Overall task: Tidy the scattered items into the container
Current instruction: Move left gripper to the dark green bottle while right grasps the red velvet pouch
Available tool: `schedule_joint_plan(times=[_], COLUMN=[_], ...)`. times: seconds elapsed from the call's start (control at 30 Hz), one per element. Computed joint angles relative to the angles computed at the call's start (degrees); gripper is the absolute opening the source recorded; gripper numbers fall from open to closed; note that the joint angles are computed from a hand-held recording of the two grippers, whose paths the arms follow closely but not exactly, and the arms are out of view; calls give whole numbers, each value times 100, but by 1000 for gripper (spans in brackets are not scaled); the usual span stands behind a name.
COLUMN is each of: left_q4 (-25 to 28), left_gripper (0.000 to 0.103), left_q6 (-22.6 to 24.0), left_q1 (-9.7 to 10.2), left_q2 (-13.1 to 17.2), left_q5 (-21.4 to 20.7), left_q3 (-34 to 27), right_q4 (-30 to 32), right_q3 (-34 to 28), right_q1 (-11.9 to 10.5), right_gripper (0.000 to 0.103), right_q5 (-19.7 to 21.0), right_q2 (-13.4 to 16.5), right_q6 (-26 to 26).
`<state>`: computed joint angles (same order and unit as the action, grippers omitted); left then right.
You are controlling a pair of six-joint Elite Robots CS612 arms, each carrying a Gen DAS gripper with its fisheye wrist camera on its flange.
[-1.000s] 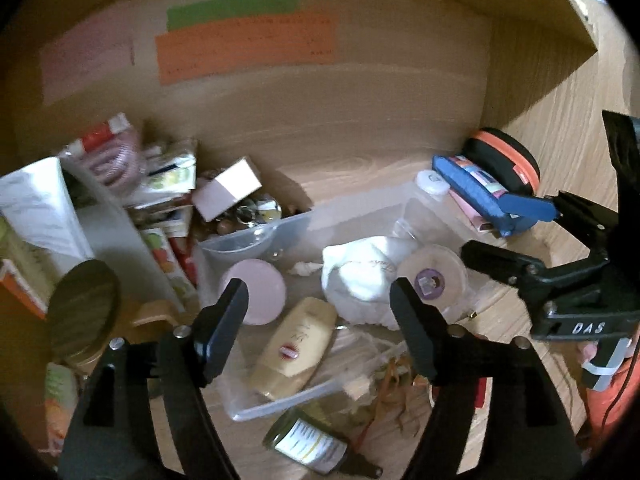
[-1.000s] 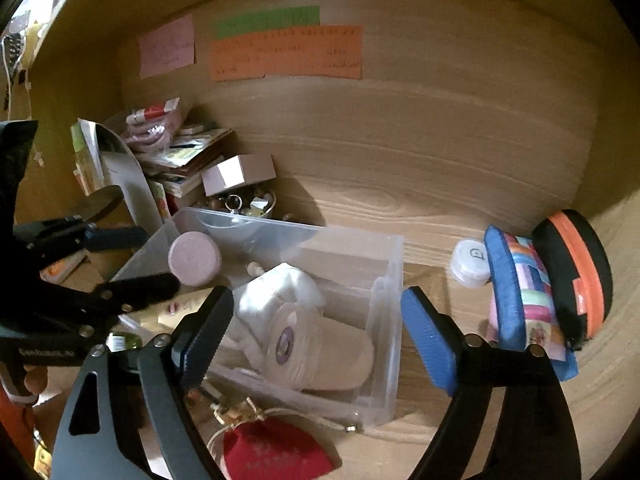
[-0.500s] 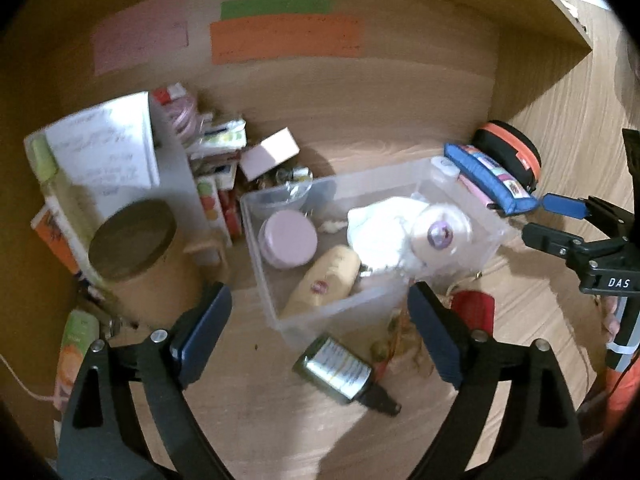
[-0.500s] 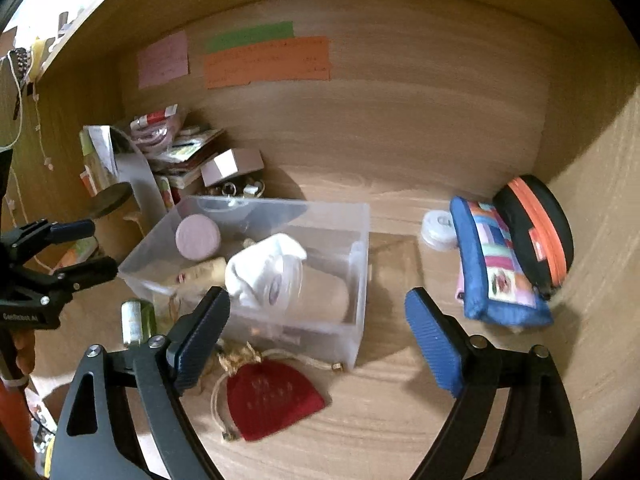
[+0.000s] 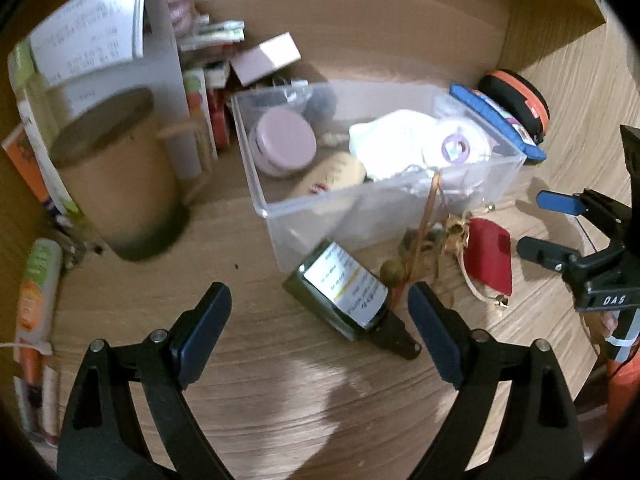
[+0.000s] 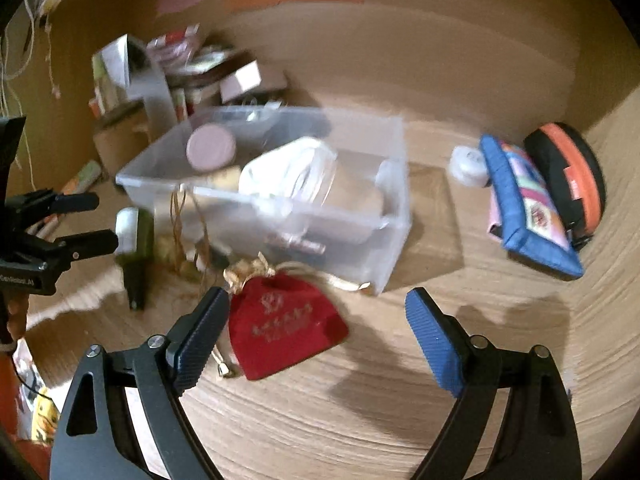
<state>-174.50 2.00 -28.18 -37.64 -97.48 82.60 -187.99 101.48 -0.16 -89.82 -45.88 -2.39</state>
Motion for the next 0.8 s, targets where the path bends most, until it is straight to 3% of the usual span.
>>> schedule_joint_plan(times=[0.27, 0.4, 0.53, 0.8], left_q4=[160, 336, 470, 486], left_gripper=[89, 76, 76, 66], left_q6=[-18, 50, 49, -38], left_q1=[-4, -4, 1, 26], left_q2=[133, 171, 225, 290], left_q5=[-35, -114, -137, -234], left_q3=[-181, -265, -351, -420], right_q4=[545, 704, 803, 834], right_q3=[-249, -364, -459, -514], right_q1=[12, 36, 56, 56], right_gripper=[88, 88, 88, 77], right_q5=[101, 88, 117, 189], right_q2=[154, 222, 280, 354], right_q6=[-269, -425, -498, -521])
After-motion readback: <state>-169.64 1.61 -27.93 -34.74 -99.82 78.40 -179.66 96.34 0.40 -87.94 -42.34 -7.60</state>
